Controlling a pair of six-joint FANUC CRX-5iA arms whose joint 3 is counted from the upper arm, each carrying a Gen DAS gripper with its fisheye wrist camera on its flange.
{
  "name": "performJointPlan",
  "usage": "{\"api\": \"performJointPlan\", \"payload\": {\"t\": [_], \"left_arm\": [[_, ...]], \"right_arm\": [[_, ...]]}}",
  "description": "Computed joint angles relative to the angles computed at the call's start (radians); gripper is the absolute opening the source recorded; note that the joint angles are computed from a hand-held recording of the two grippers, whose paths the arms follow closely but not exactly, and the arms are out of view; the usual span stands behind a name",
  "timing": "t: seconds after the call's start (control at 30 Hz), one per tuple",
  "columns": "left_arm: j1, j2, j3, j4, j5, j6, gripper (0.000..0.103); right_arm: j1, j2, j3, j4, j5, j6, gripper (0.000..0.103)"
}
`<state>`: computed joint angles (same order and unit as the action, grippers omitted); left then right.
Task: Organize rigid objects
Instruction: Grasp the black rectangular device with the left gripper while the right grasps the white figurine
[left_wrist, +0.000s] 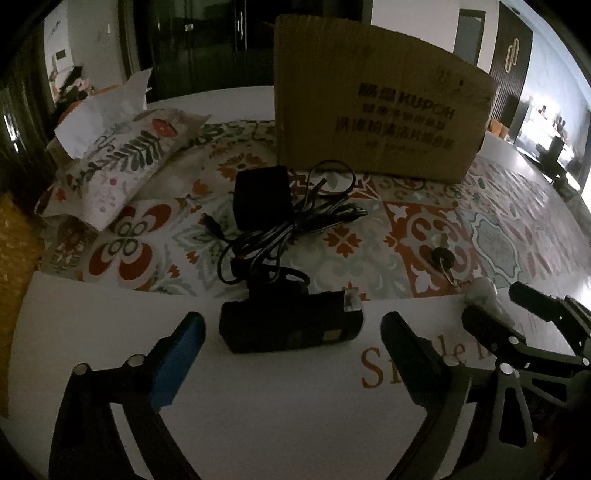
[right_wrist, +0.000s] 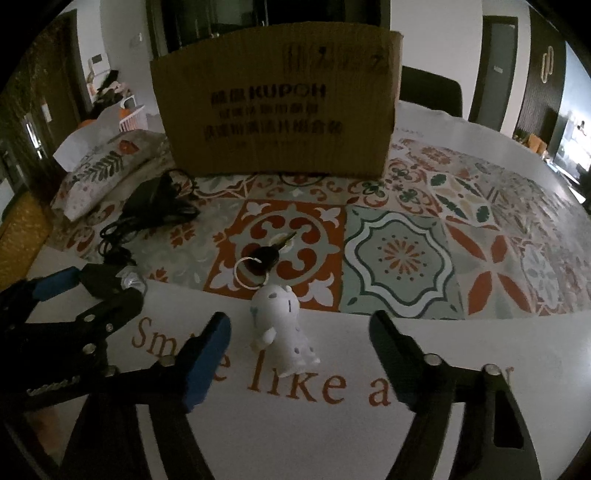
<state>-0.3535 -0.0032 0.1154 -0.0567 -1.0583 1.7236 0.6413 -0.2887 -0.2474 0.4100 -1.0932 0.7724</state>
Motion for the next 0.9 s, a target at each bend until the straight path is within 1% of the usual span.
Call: {"api": "performJointPlan", "payload": {"t": [0.03, 0.17, 0.27, 0.33, 0.37, 0.4, 0.47, 0.6, 0.9], "left_arm": [[0.003, 0.005, 0.001, 0.009, -0.001, -0.003, 0.093], [0.014, 0.015, -0.003, 0.042, 0.003, -0.018, 0.082], [0.012, 0.017, -0.001, 0.035, 0.007, -0.011, 0.079], [0.011, 0.014, -0.004, 0.032, 0.012, -0.009, 0.075], [0.013, 0.010, -0.010, 0.037, 0.018, -0.015, 0.073], [0.017, 0.008, -0.015, 0.047, 0.020, -0.023, 0.073], [0.022, 0.003, -0.024, 0.059, 0.028, -0.032, 0.073], [0.027, -0.010, -0.039, 0.075, 0.034, -0.046, 0.073], [0.031, -0.056, -0.061, 0.104, 0.065, -0.071, 0.072]], "right_arm": [[-0.003, 0.004, 0.003, -0.005, 0.001, 0.005, 0.071], [-0.008, 0.015, 0.010, -0.021, 0.002, 0.018, 0.063], [-0.008, 0.018, 0.011, -0.013, 0.000, 0.018, 0.057], [-0.009, 0.018, 0.012, -0.014, -0.001, 0.015, 0.051], [-0.010, 0.018, 0.013, -0.015, 0.000, 0.016, 0.046], [-0.009, 0.018, 0.014, -0.016, 0.000, 0.018, 0.039], [-0.008, 0.018, 0.015, -0.020, 0.002, 0.022, 0.032], [-0.002, 0.011, 0.009, -0.014, 0.007, 0.013, 0.030], [0.032, -0.034, -0.010, 0.043, 0.031, -0.042, 0.030]]}}
